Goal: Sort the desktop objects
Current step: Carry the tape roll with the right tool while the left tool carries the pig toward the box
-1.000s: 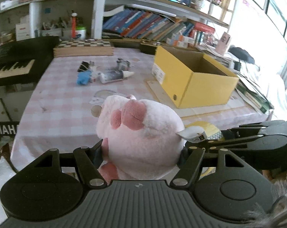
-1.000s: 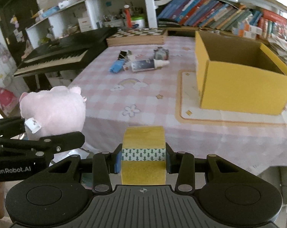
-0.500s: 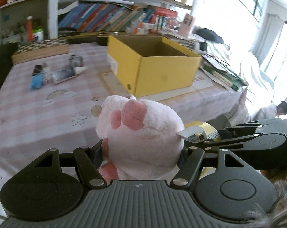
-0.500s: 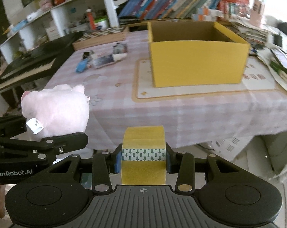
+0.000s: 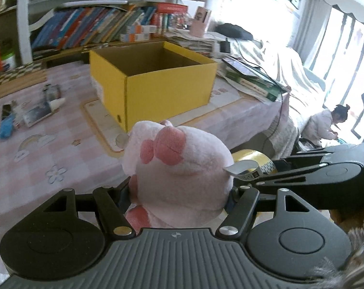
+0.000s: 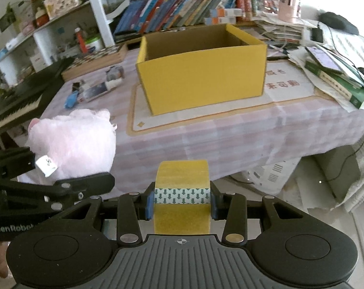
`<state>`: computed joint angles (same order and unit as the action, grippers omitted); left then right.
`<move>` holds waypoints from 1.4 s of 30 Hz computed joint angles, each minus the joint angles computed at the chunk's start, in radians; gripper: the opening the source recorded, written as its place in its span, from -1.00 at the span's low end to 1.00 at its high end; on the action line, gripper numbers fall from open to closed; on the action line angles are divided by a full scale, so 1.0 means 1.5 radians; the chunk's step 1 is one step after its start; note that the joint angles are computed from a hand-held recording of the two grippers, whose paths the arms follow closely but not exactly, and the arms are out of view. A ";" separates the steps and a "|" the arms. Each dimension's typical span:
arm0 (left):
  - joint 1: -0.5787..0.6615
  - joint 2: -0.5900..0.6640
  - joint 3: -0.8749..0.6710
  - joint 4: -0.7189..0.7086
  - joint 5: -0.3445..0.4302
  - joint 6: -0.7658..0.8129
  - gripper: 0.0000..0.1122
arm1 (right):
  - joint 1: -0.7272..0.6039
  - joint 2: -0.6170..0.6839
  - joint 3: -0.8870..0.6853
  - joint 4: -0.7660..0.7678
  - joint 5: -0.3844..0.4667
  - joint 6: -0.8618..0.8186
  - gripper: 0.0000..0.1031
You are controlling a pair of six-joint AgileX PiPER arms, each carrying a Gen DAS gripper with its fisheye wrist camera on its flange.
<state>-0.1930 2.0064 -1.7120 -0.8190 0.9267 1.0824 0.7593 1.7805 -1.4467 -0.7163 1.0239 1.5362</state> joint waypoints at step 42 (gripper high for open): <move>-0.132 0.152 -0.246 0.112 -0.010 -0.245 0.19 | -0.207 -0.070 0.086 0.111 -0.128 -0.251 -0.21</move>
